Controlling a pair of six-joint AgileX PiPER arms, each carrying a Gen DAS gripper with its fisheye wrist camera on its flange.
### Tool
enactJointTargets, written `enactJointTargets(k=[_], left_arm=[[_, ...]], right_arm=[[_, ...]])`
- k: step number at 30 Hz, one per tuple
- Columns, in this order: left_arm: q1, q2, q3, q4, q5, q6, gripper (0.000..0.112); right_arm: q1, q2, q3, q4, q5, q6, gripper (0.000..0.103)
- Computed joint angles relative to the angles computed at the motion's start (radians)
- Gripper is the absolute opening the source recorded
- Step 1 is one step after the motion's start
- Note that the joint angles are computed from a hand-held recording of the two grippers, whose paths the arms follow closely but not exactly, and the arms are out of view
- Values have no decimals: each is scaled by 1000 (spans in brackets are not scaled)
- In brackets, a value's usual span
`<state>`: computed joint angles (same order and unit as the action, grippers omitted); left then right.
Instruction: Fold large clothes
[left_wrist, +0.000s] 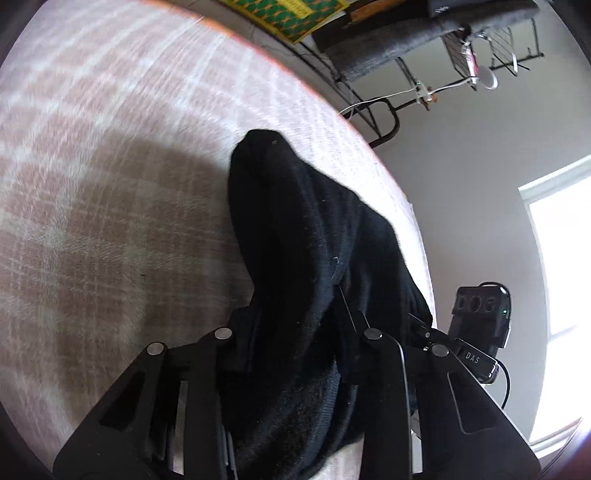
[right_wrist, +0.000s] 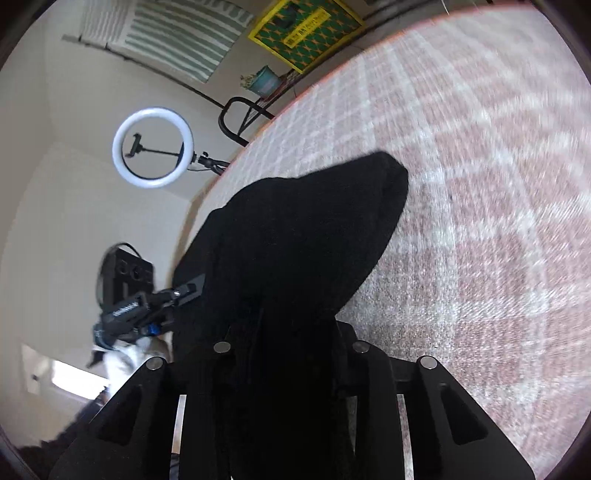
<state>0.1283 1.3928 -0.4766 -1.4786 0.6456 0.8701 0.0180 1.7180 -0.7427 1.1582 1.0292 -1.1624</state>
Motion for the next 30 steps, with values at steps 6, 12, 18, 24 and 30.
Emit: enactJointTargets(k=[6, 12, 18, 24, 30], left_arm=[[-126, -125, -29, 111, -73, -198, 29], [-269, -88, -108, 99, -141, -261, 29], [-427, 76, -299, 63, -224, -272, 29], [-534, 345, -668, 191, -263, -409, 29], [-589, 637, -1099, 429, -254, -653, 29]], right_arm=[[27, -174, -12, -97, -33, 79, 18], [-92, -250, -46, -172, 35, 68, 17], [-237, -247, -158, -265, 101, 46, 17], [-352, -135, -368, -318, 126, 27, 17], [-393, 57, -674, -353, 101, 71, 17]])
